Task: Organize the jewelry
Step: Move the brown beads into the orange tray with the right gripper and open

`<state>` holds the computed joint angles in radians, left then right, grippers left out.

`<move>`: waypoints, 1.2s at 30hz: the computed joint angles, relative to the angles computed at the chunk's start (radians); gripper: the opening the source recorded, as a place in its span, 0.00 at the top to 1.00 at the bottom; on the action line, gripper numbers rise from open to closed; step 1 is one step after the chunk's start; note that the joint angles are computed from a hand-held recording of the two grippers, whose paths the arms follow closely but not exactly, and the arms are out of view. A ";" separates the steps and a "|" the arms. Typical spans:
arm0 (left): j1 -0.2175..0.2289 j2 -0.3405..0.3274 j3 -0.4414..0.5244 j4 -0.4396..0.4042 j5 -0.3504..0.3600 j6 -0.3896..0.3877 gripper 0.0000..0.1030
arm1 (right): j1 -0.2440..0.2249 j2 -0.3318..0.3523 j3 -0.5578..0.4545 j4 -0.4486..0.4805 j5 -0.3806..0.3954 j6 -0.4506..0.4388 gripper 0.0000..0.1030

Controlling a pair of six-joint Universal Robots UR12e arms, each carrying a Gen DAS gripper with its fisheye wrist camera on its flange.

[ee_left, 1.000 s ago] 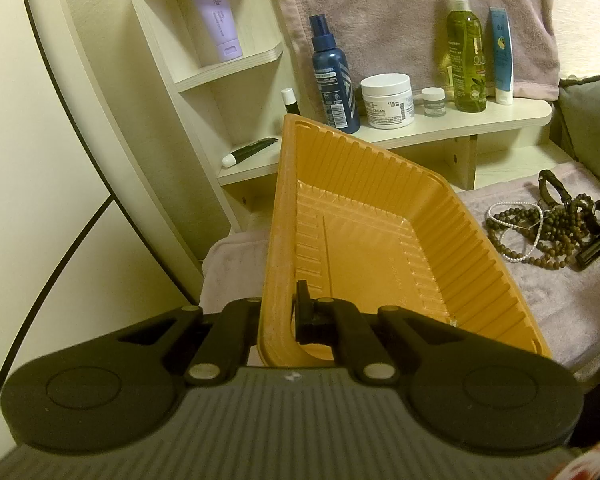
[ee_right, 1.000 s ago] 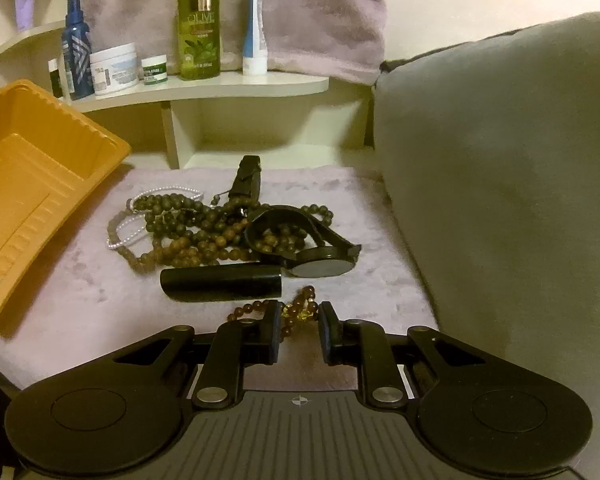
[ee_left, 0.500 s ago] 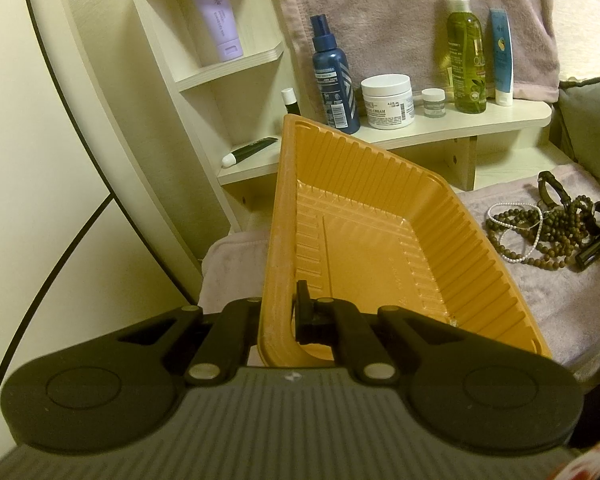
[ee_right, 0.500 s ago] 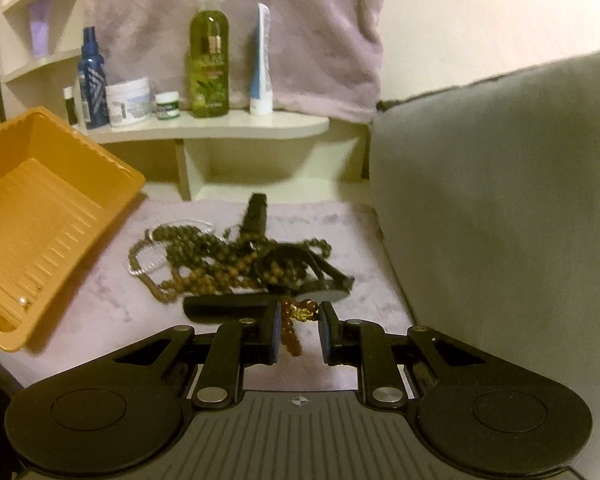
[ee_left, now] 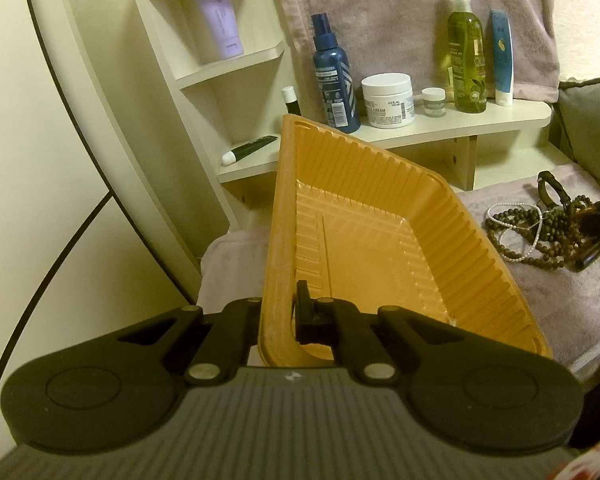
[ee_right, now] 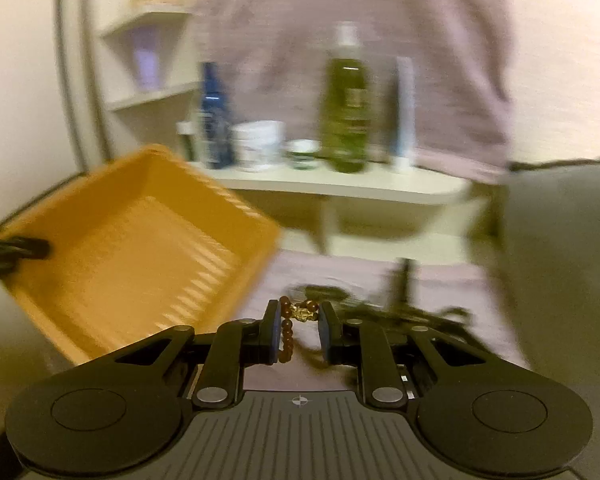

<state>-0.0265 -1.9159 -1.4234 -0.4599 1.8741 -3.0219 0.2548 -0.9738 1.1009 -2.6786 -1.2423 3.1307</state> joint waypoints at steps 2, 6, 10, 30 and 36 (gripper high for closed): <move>0.000 0.000 0.000 0.001 0.000 0.000 0.97 | 0.008 0.014 -0.025 0.019 0.049 -0.027 0.81; 0.000 0.000 0.000 0.001 0.001 -0.001 0.97 | 0.021 0.039 -0.067 0.077 0.121 -0.080 0.81; 0.000 0.000 0.000 0.000 0.001 -0.001 0.97 | 0.031 0.055 -0.088 0.128 0.148 -0.094 0.81; 0.001 0.001 -0.001 0.000 0.000 -0.001 0.97 | 0.027 0.063 -0.077 0.091 0.174 -0.032 0.40; 0.001 0.001 -0.002 0.003 -0.001 -0.001 0.97 | 0.026 0.036 -0.029 0.049 0.075 0.006 0.40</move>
<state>-0.0255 -1.9152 -1.4251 -0.4574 1.8733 -3.0225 0.2808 -0.9375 1.0720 -2.6295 -1.1671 3.1371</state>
